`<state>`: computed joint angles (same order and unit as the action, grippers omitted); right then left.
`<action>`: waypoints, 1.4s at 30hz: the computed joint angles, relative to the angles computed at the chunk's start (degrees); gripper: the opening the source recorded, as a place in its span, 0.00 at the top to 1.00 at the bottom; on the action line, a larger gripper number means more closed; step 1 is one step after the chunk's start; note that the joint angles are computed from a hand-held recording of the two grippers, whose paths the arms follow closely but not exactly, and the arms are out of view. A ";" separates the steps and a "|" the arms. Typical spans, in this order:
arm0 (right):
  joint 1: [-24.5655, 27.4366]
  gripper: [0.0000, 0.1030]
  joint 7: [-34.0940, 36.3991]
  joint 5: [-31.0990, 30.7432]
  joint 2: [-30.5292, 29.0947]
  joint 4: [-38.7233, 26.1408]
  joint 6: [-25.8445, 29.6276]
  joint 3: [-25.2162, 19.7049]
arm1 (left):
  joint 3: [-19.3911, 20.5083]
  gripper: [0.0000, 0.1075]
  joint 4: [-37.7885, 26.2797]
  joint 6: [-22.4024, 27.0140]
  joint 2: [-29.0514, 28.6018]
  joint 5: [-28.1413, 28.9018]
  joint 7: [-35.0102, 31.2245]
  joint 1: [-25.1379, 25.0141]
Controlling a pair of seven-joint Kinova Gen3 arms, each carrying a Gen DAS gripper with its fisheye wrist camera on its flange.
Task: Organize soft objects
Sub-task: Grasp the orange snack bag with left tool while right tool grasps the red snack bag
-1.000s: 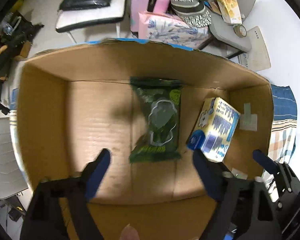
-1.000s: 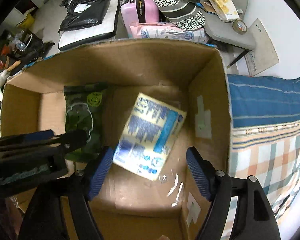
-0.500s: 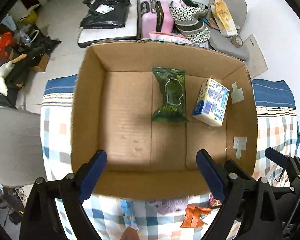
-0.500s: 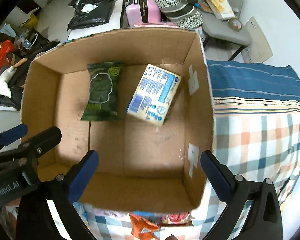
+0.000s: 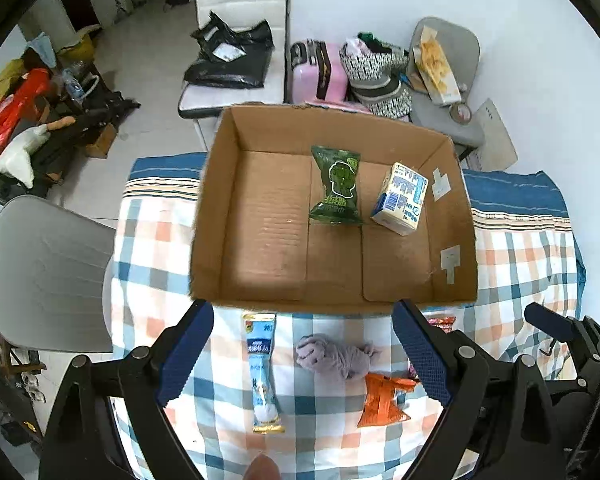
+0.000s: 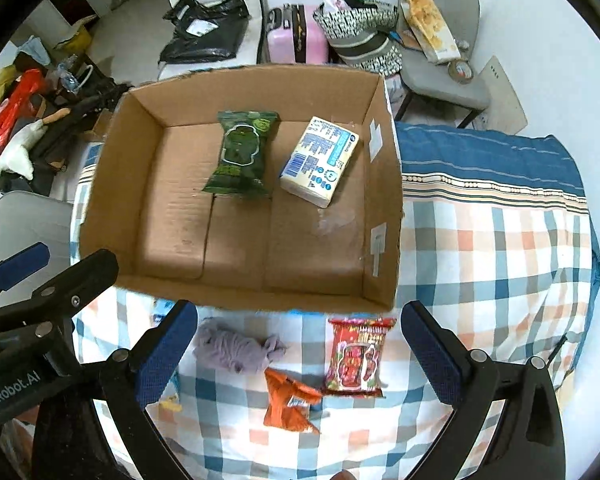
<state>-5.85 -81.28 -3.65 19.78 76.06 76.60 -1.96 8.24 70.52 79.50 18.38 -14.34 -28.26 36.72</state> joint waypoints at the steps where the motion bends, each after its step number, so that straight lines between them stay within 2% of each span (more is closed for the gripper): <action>1: 0.45 0.00 0.58 -0.63 -0.94 0.54 0.16 -0.15 | 0.05 0.15 1.15 -0.15 -1.17 -0.56 1.32 0.96; 7: 4.15 0.00 4.61 -4.98 -6.45 6.66 0.16 0.47 | 2.09 0.15 6.90 0.64 -3.59 -2.35 8.09 4.53; 10: 6.06 0.00 6.15 -5.41 -7.25 11.08 -0.20 1.62 | 3.23 0.15 10.97 -1.67 -2.97 0.39 10.45 4.78; 15: 9.04 0.00 6.41 -3.48 -3.58 17.46 -3.55 3.61 | 4.02 0.15 16.44 -10.31 0.58 7.88 10.59 3.30; 22: 9.44 0.01 4.00 -0.99 5.31 20.86 -11.84 3.46 | 4.07 0.15 14.94 -16.86 8.66 12.25 6.26 4.10; 25: 9.63 0.10 2.98 -1.21 8.91 20.07 -13.03 3.13 | 4.07 0.15 13.67 -18.38 11.27 13.94 3.35 4.53; 26: 10.22 0.16 3.24 -1.92 10.31 19.46 -12.66 2.78 | 4.10 0.15 13.28 -18.65 12.02 14.59 2.34 4.57; 29: 11.15 0.50 3.68 -2.13 12.87 18.46 -11.67 2.51 | 4.16 0.15 12.79 -20.38 13.65 16.47 -0.28 4.67; 34: 13.61 0.50 3.83 -0.10 12.77 17.71 -9.27 4.15 | 4.68 0.15 10.22 -21.14 17.60 19.89 -4.49 4.46; 35: 14.24 0.50 4.24 0.64 12.75 17.59 -8.59 4.56 | 4.80 0.16 9.62 -21.20 18.46 20.54 -5.36 4.39; 38: 15.75 0.51 5.64 2.35 11.98 18.33 -8.05 5.16 | 4.55 0.29 6.38 -20.09 21.54 21.72 -7.02 4.55; 42: 16.53 0.51 7.31 3.65 10.34 20.70 -8.34 5.29 | 2.72 0.52 2.01 -16.32 24.13 19.87 -6.73 7.02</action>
<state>10.68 -73.97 0.01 30.12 96.76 68.26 3.32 10.96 72.52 63.18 42.52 5.53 -34.98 43.74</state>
